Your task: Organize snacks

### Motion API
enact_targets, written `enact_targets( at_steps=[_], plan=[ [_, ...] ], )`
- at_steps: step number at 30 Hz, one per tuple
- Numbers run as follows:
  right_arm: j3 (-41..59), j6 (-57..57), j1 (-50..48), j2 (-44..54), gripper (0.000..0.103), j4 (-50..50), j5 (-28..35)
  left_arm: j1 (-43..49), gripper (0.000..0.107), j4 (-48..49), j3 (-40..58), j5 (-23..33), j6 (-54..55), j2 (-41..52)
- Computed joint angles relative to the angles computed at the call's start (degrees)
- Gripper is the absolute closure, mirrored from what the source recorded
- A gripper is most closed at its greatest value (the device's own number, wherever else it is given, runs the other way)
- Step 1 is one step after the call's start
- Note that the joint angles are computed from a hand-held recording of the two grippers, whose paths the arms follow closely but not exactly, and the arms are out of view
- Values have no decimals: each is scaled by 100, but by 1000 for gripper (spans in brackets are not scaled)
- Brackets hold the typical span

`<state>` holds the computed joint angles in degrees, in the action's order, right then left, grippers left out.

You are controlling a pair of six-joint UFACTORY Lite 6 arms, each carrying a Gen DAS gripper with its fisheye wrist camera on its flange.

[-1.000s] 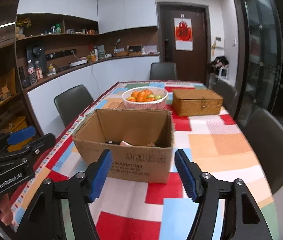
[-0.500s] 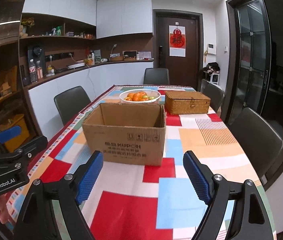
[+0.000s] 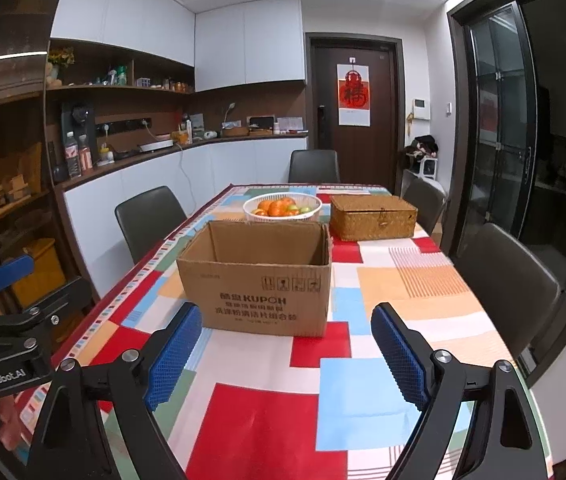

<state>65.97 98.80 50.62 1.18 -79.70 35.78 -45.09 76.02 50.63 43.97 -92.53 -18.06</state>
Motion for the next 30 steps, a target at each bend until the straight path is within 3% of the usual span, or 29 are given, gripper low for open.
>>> enact_targets(
  at_steps=[30],
  plan=[
    [-65,-28,140,-153,14,-36,297,-173,4,56,-82,303,-68,-98]
  ],
)
